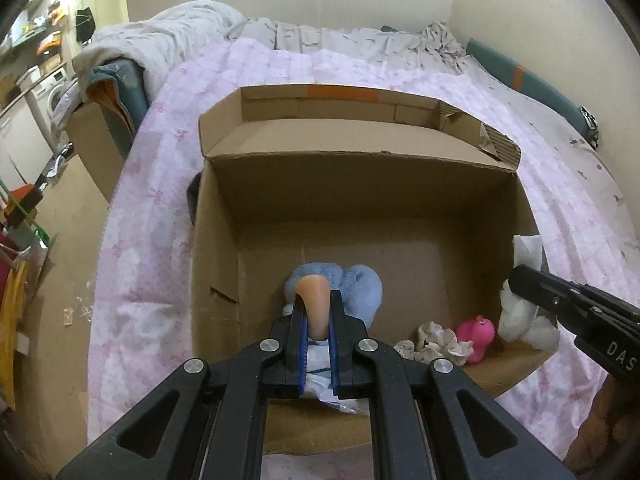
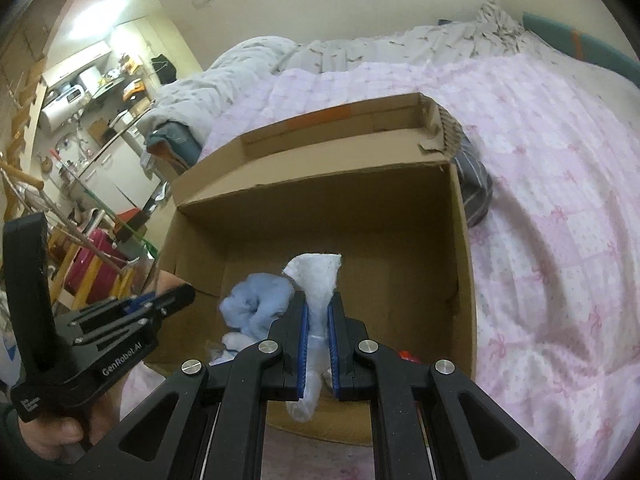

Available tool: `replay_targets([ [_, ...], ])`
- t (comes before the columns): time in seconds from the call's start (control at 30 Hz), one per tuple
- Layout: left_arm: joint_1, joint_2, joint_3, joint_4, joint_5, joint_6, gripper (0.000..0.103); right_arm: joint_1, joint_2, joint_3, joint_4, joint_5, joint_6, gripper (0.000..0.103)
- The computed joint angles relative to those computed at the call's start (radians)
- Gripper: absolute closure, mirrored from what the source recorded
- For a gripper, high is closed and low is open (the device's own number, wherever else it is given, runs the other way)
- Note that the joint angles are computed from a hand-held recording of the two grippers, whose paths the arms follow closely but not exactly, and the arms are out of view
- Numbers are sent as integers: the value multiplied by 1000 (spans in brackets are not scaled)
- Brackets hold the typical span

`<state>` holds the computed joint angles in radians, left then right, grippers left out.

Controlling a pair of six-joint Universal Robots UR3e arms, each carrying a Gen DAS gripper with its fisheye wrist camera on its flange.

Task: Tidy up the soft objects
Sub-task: 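Open both tools to drop the tube and tissue into the box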

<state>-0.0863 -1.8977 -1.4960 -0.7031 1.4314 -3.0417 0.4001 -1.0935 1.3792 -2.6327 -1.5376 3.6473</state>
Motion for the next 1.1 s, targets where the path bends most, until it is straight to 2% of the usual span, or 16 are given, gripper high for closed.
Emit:
replay_targets([
  [0.17,12,6,-22,14,-43,-14,95,-7,2,4,28,-5,23,92],
  [0.43,16,12,-20,8,-26,-28,93,-5,19,-9,50,-7,33,92],
  [0.5,19,14,-22,1,-31,-28,85,-2,22,-14,53,-13,31,92],
  [0.63,25,15,-18,-27,-51,-32,81,-3,30,-25,63,-11,33,92],
  [0.73,20,16,-20,-27,-49,-33,73,-4,29,-22,62,-10,33,92],
  [0.8,15,22,-32,-5,-40,-32,58,-6,25,-15,57,-9,34,92],
  [0.9,15,39,-52,27,-45,-31,44,-5,23,-11,49,-9,35,92],
  [0.97,11,41,-51,28,-37,-34,39,-5,23,-9,45,-8,37,92],
  [1.1,5,31,-34,5,-8,-47,39,-7,20,-4,44,-7,37,92],
])
